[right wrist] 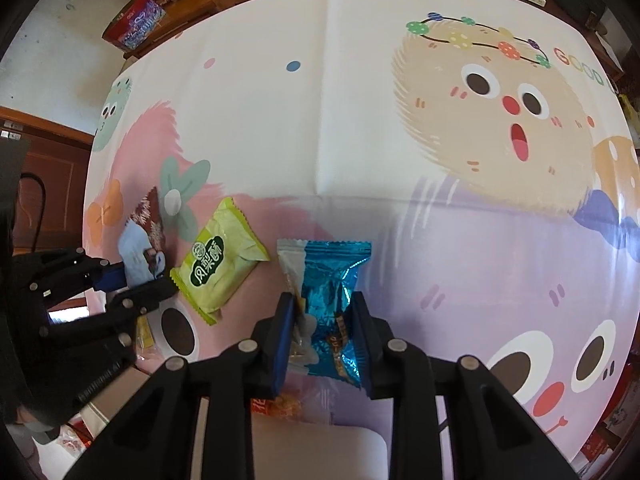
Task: Organize snacks
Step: 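Grasp the brown-red packet with the left gripper while the right grasps the blue foil bag, then carry both held packets over the white tray and release them inside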
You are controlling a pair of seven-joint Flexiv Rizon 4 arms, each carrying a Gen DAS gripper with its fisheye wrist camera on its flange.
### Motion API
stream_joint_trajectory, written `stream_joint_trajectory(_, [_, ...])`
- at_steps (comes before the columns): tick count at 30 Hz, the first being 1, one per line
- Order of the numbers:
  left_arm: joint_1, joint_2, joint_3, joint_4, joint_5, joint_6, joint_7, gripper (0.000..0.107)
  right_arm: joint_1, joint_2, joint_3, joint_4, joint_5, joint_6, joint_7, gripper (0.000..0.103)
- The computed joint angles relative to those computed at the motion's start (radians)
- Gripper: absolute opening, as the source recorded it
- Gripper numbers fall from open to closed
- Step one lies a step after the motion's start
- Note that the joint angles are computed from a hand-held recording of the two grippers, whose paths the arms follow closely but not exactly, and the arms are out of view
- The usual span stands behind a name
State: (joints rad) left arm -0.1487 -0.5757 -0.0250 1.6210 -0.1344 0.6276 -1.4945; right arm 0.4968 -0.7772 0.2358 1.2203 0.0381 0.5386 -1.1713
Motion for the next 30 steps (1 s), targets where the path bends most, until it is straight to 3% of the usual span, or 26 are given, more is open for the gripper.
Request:
stream_joint_trajectory(8, [0.021, 0.145, -0.002, 0.127, -0.057, 0.093, -0.016, 0.014, -0.027, 0.101, 0.005, 0.098, 0.024, 0.114, 0.032, 0.026])
stream_joint_trajectory(15, [0.023, 0.358, 0.008, 0.275, -0.083, 0.166, -0.031, 0.014, -0.029, 0.255, 0.020, 0.230, 0.019, 0.237, 0.046, 0.026])
stream_joint_trajectory(30, [-0.031, 0.802, 0.008, 0.523, -0.071, 0.235, -0.203, 0.014, 0.026, 0.577, 0.055, 0.517, -0.072, 0.440, 0.149, 0.026])
